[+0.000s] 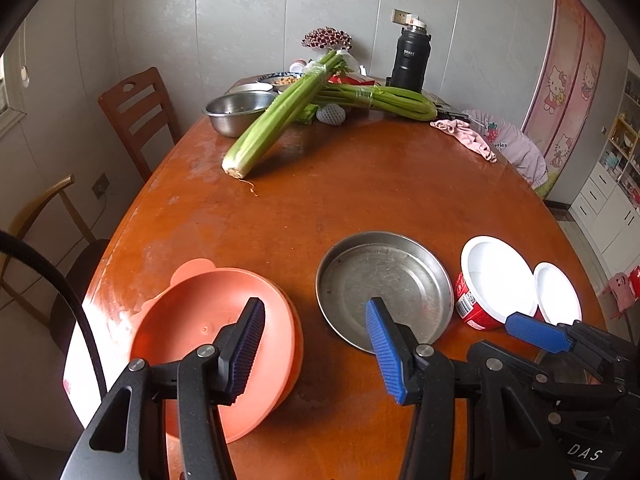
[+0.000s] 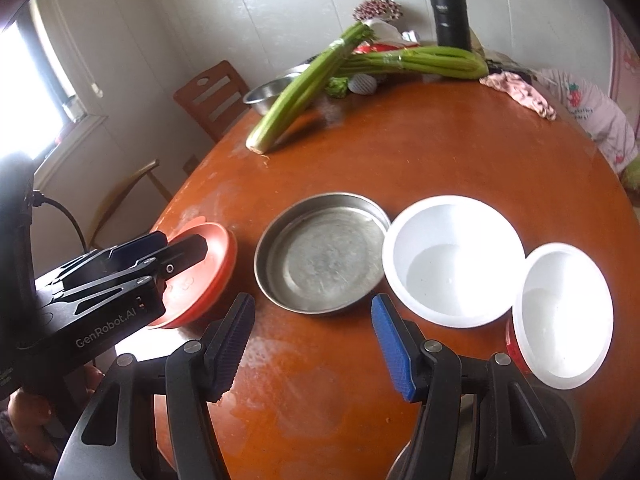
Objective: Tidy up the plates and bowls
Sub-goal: 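Move the left gripper to the rim of the shallow silver metal plate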
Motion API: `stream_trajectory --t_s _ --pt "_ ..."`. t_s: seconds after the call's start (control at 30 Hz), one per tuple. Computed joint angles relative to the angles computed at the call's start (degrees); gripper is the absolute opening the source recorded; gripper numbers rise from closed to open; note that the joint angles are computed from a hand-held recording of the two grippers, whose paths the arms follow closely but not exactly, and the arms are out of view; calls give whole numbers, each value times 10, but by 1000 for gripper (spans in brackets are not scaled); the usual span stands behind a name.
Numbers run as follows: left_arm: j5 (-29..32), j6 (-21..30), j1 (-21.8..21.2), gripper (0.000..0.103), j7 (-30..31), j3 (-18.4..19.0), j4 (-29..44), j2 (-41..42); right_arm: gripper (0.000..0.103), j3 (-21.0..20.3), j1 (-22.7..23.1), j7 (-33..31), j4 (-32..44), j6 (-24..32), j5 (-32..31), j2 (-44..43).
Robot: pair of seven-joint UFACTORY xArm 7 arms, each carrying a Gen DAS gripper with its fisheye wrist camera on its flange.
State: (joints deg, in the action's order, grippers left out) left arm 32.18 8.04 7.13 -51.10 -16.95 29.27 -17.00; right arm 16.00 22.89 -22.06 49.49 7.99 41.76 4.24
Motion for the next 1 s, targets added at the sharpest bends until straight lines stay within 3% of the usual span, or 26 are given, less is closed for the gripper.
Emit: stream_trajectory --t_s 0.23,0.47,0.67,0.87,1.0 --pt "24 6 -5 52 -6 6 29 40 63 -3 -5 13 8 13 -7 11" --pt "20 11 -47 52 25 61 68 96 63 -4 -10 75 28 38 -63 39" --pt "-66 7 -94 52 131 111 107 146 63 -4 -10 138 48 43 -121 67" --pt "-164 24 -122 52 239 131 152 201 63 -18 -1 227 76 56 -201 100" --pt "-178 36 -137 52 261 142 178 230 63 -23 0 275 91 65 -243 115"
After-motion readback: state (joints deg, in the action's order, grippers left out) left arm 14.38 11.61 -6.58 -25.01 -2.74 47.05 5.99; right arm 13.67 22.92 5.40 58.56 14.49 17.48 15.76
